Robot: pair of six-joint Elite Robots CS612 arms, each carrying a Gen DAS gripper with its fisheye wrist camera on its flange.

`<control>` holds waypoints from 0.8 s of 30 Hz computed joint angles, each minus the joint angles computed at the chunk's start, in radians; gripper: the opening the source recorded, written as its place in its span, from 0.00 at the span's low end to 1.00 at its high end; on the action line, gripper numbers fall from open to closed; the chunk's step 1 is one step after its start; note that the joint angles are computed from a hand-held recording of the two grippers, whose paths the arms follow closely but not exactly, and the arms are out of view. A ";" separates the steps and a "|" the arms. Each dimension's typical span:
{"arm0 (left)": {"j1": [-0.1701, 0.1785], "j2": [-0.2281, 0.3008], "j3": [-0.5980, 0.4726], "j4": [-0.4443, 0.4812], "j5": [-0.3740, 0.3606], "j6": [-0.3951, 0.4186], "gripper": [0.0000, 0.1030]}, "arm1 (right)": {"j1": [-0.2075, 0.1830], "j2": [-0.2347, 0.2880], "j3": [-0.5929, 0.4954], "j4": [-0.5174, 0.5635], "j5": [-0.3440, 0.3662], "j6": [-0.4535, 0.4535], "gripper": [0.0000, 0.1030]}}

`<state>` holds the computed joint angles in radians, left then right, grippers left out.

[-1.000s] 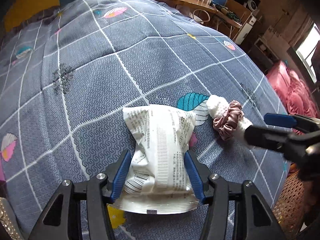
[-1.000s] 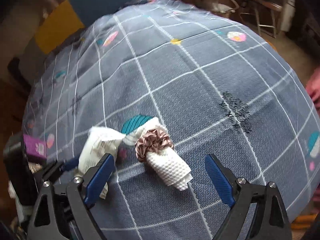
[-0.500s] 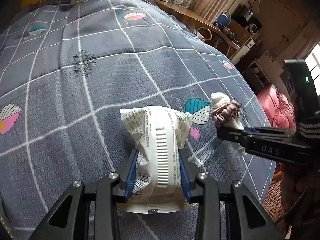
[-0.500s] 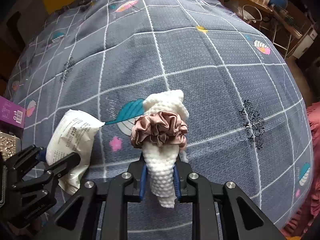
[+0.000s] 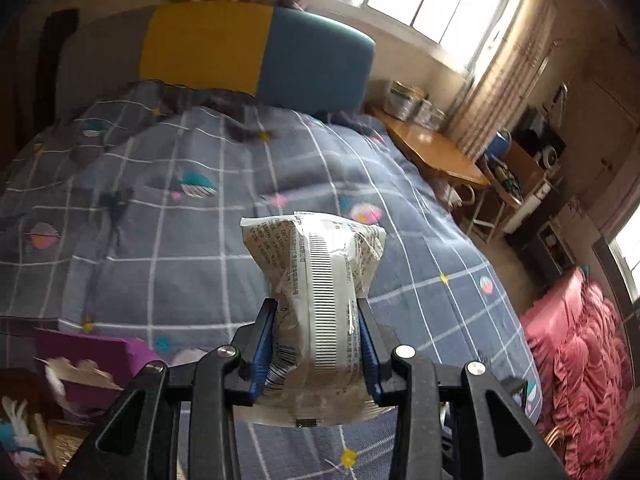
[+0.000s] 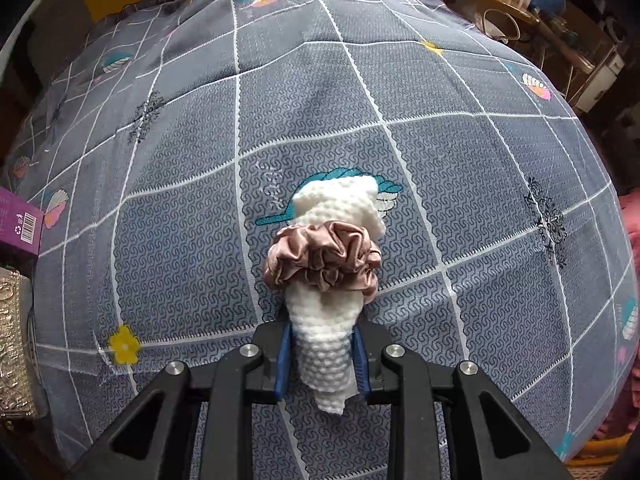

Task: Organize soft objects
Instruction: 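Carry the packet into the tray with the left gripper while the right gripper grasps the waffle cloth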

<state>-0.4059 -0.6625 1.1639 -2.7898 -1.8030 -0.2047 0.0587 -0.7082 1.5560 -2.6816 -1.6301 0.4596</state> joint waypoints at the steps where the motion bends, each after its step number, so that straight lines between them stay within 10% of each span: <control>1: 0.016 -0.005 -0.005 -0.012 0.023 -0.025 0.36 | 0.001 0.001 0.001 -0.003 -0.004 -0.003 0.27; 10: 0.156 -0.073 0.124 -0.144 0.187 -0.165 0.36 | 0.013 -0.004 -0.002 0.010 -0.039 -0.034 0.27; 24: 0.285 -0.170 0.520 -0.404 0.201 -0.289 0.36 | 0.060 0.008 -0.042 0.079 -0.168 -0.065 0.23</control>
